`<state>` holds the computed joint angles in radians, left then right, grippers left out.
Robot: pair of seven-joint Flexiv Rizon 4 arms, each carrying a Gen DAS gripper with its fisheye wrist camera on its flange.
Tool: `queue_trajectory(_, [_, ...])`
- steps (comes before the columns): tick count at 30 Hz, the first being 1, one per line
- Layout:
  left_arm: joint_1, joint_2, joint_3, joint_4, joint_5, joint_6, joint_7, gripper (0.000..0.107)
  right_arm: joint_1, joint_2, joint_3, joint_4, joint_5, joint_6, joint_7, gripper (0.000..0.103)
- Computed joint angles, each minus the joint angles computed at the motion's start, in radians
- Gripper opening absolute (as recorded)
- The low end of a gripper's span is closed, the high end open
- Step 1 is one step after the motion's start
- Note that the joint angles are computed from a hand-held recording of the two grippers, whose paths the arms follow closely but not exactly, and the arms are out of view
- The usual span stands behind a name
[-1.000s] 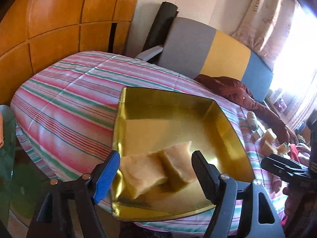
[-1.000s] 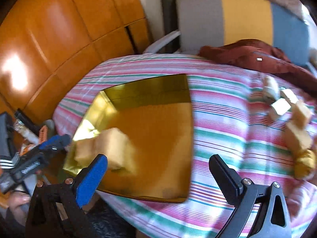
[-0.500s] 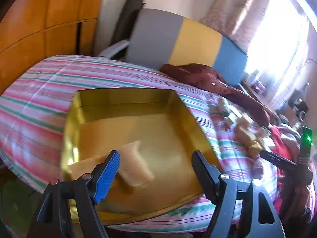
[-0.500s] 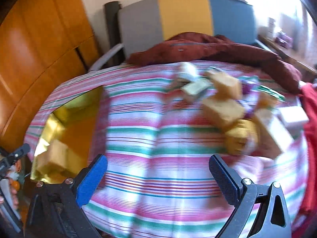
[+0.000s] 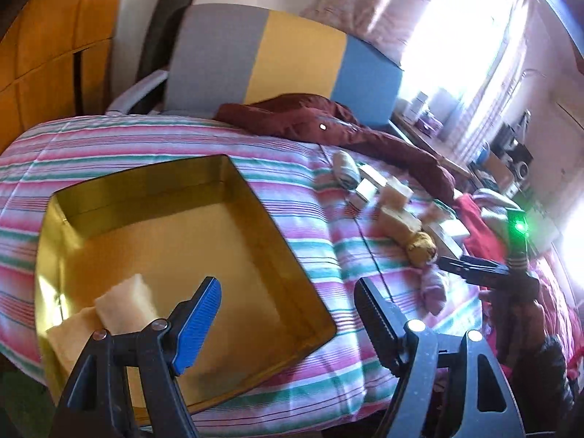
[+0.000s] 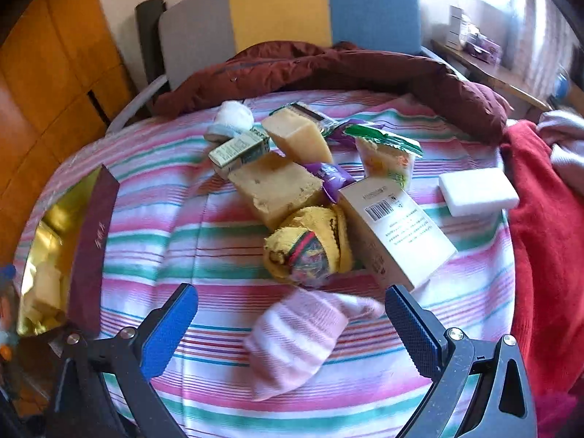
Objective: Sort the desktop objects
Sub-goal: 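Move both open tools back over the pile of items, then grasp the pink striped sock with the right tool while the left tool reaches the yellow sock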
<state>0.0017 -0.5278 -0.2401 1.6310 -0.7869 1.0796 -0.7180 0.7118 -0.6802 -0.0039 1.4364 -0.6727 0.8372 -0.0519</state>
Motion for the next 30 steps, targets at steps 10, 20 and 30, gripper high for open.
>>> queue_trajectory(10, [-0.044, -0.046, 0.013, -0.088, 0.087, -0.128, -0.059, 0.077, -0.033, -0.063, 0.045, -0.063, 0.101, -0.027, -0.251, 0.103])
queue_trajectory(20, [-0.091, -0.132, -0.013, -0.234, 0.146, -0.25, -0.098, 0.076, -0.023, -0.054, 0.038, -0.061, 0.146, -0.079, -0.282, 0.047])
queue_trajectory(30, [-0.177, -0.327, -0.03, -0.53, 0.212, -0.498, -0.197, 0.075, -0.045, 0.006, 0.061, 0.018, 0.164, -0.042, -0.238, 0.047])
